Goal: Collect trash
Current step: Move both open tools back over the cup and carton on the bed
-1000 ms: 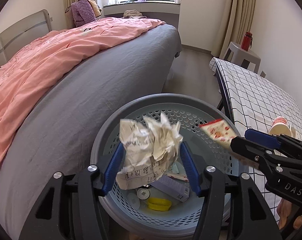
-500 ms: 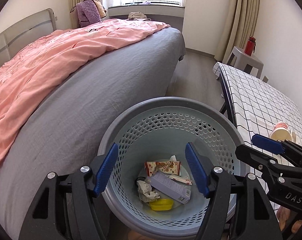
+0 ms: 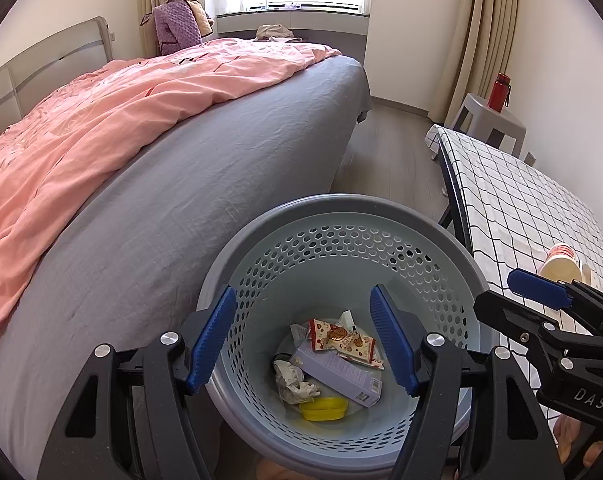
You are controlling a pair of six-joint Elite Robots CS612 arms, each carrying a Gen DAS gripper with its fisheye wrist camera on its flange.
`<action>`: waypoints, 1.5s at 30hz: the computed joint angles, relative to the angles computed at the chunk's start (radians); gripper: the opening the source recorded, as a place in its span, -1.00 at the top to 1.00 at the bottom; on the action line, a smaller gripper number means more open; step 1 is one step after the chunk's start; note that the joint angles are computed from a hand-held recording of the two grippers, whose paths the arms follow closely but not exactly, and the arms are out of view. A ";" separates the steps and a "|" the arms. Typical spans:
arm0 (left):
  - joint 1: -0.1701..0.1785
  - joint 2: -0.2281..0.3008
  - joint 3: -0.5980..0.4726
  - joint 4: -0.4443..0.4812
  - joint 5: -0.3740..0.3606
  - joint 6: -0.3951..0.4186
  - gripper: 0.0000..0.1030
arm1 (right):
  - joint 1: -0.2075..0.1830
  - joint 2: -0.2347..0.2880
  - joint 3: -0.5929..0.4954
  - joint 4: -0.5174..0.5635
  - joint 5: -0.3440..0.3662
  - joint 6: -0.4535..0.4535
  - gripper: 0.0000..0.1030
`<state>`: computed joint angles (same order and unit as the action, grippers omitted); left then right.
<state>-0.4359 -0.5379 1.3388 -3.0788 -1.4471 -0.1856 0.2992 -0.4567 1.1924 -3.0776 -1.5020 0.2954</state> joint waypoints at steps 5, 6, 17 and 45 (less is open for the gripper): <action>-0.001 -0.002 0.004 -0.004 0.000 0.004 -0.30 | 0.000 -0.006 0.012 -0.007 -0.006 0.006 -0.28; -0.001 -0.003 0.005 -0.005 0.000 0.004 -0.30 | 0.000 -0.008 0.016 -0.012 -0.007 0.009 -0.32; -0.001 -0.011 0.020 -0.017 0.006 -0.014 -0.33 | 0.000 -0.045 0.094 -0.060 -0.043 0.040 -0.48; -0.118 -0.058 0.051 -0.042 -0.112 0.146 -0.50 | -0.086 -0.269 0.575 -0.334 -0.296 0.230 -0.84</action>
